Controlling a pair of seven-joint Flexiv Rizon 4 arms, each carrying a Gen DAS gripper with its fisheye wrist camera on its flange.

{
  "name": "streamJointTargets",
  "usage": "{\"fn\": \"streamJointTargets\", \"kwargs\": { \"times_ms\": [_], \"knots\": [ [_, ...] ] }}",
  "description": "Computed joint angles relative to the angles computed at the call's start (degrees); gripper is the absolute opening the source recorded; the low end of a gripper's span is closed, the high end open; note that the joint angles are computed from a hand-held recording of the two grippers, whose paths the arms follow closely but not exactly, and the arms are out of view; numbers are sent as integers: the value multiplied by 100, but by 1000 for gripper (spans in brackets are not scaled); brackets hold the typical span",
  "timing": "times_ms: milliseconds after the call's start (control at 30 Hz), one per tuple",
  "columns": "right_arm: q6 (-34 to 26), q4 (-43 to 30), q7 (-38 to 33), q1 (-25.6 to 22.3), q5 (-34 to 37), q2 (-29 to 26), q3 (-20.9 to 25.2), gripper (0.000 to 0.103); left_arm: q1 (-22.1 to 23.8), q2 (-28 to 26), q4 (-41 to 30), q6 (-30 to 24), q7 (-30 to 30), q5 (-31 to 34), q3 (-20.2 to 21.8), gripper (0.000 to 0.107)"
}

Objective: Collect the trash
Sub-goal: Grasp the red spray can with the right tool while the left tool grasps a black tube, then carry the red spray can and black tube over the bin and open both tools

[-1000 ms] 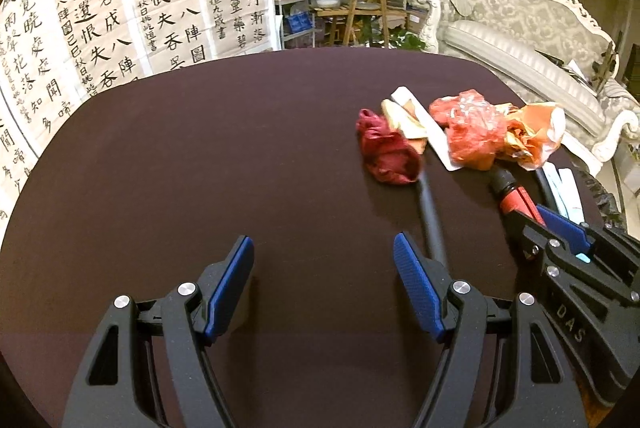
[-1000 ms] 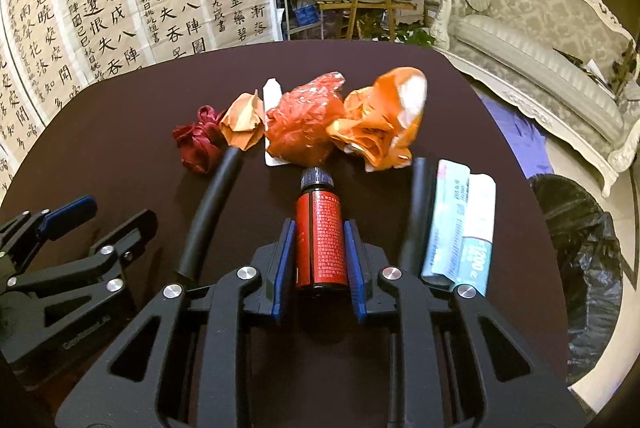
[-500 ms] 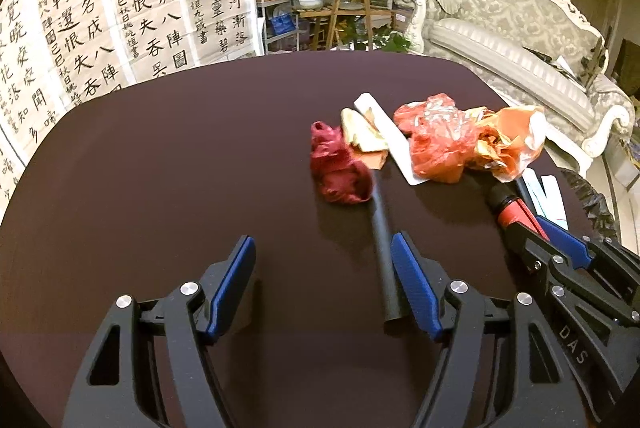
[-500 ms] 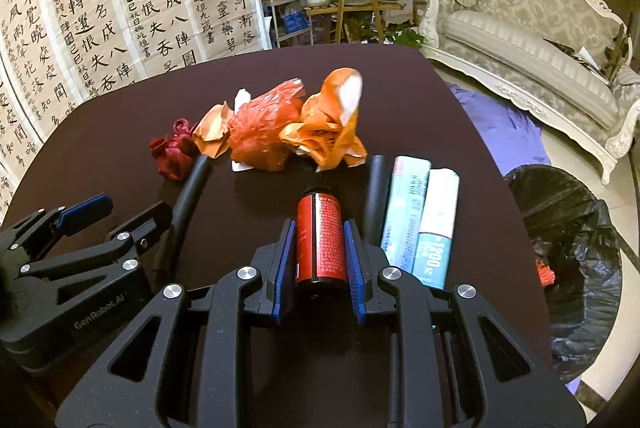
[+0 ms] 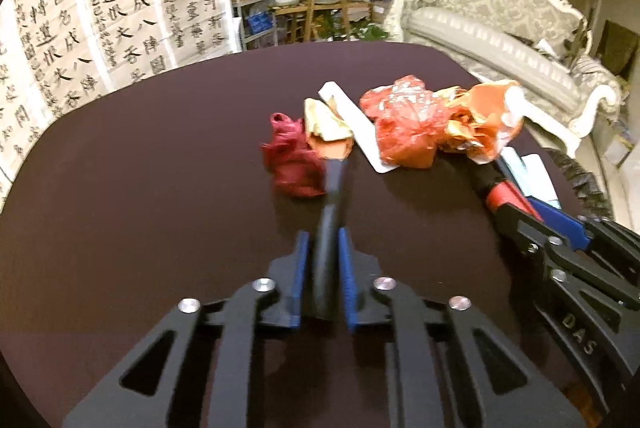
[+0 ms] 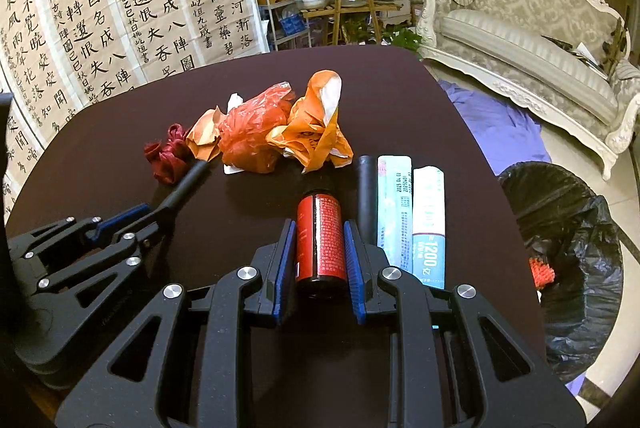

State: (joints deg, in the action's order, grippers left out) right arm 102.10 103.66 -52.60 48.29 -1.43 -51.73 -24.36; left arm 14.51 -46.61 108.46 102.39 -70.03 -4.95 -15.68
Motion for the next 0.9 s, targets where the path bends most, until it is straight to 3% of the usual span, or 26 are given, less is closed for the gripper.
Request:
{"fn": "streamJointTargets", "kwargs": {
  "times_ms": [400,767,900],
  "knots": [
    [191,359,-45,423,288,89,-317,23,377,113,388,268,-126,264,-321,14],
    [482,1051,-156,1343,1141,157,-1159,23,681,265,710,708,-392,794,-612,14],
    [510,1184,-181,1398,1308,181,-1257,23,646,280,704,786,-507,970,-649,14]
  ]
}}
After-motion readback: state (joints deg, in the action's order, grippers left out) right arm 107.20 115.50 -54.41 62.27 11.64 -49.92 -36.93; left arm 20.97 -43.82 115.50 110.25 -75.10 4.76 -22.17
